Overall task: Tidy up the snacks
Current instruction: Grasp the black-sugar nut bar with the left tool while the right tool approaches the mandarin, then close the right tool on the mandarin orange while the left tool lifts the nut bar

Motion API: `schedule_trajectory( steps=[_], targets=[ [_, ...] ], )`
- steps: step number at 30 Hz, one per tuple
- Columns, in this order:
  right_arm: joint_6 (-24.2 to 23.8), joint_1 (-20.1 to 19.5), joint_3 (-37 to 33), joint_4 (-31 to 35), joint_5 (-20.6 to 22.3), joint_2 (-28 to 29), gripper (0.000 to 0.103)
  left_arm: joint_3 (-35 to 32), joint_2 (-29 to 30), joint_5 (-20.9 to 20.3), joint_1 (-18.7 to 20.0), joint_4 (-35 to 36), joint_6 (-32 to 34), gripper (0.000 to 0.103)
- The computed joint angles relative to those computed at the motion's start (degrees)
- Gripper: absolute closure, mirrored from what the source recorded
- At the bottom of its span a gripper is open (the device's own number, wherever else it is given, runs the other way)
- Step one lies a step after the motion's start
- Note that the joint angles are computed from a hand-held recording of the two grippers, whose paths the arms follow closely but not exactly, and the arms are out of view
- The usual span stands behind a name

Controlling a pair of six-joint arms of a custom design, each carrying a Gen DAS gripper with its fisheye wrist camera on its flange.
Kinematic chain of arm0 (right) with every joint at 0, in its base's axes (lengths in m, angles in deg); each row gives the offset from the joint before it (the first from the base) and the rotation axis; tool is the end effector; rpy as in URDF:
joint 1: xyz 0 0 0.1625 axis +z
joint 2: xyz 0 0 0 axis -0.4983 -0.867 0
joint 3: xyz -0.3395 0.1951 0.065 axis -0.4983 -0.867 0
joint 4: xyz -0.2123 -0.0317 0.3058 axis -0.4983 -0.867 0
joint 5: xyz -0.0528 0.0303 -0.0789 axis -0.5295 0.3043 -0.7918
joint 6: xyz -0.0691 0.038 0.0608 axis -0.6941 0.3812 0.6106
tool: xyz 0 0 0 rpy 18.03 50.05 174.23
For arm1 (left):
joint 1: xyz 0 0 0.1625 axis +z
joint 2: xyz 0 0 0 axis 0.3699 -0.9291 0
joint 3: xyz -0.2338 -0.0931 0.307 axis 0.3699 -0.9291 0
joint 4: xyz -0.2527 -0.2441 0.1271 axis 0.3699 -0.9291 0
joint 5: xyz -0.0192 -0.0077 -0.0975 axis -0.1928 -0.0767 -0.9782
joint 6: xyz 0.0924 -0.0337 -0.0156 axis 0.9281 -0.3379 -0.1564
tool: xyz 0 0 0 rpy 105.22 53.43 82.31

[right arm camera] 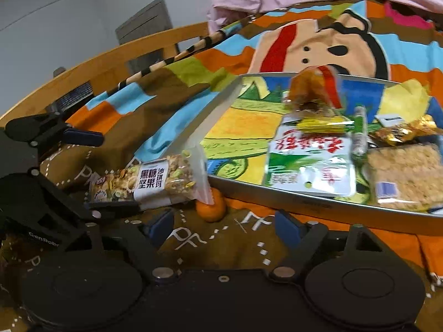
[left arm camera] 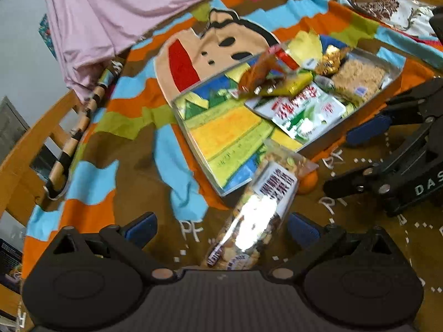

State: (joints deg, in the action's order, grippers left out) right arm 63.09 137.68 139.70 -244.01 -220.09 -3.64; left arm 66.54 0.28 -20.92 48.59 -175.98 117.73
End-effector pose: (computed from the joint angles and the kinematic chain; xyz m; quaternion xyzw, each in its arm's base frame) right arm 0.2470 -0.5467 -0.0450 0.0531 -0.8429 0.4527 0.2860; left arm -0.0550 -0.6512 0.1910 0.6433 0.6984 -0.1646 0.2668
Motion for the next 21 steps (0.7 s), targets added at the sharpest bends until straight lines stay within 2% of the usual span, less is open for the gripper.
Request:
schedule_trajectory(
  steps=[3,5,8,11,14,16,18,20,21],
  targets=[
    [-1.12,-0.43,-1.07,1.07,0.40,0.37,0.029,0.01,0.06,0.29,0.10,1.10,1.67,0.003],
    [-1.55,-0.72,-1.65,1.74,0.69,0.51,0.037,0.58,0.16,0.48,0.10,0.05,3.61,0.005],
    [-2.82,-1.03,-3.21,2.83,0.69,1.10,0.046,0.74,0.03,0.76,0.20,0.77,4.11,0.016],
    [-2.99,-1.61,-3.87,4.54,1.84,1.13,0.049,-0.11,-0.01,0.26,0.35,3.00,2.31,0.023],
    [-3.67,-1.95,-4.77,5.43,2.45,1.54,0.049,-1.02,-0.06,-0.14,0.56,5.75,1.08,0.040],
    [-3.73,-2.22,-5.26,5.95,2.92,1.70,0.049,-1.50,0.00,-0.11,0.68,7.23,-0.14,0.043],
    [-4.15,-2.38,-5.77,6.04,2.93,1.99,0.056,-1.57,-0.02,-0.50,0.82,7.30,-0.82,0.044],
    [-4.83,-2.40,-6.09,5.79,2.73,2.25,0.071,-1.96,-0.13,-0.72,0.91,8.30,-2.02,0.045],
    [-5.11,-2.45,-6.05,5.76,2.90,2.25,0.072,-1.98,-0.23,-0.82,0.94,8.42,-2.30,0.046]
  ],
)
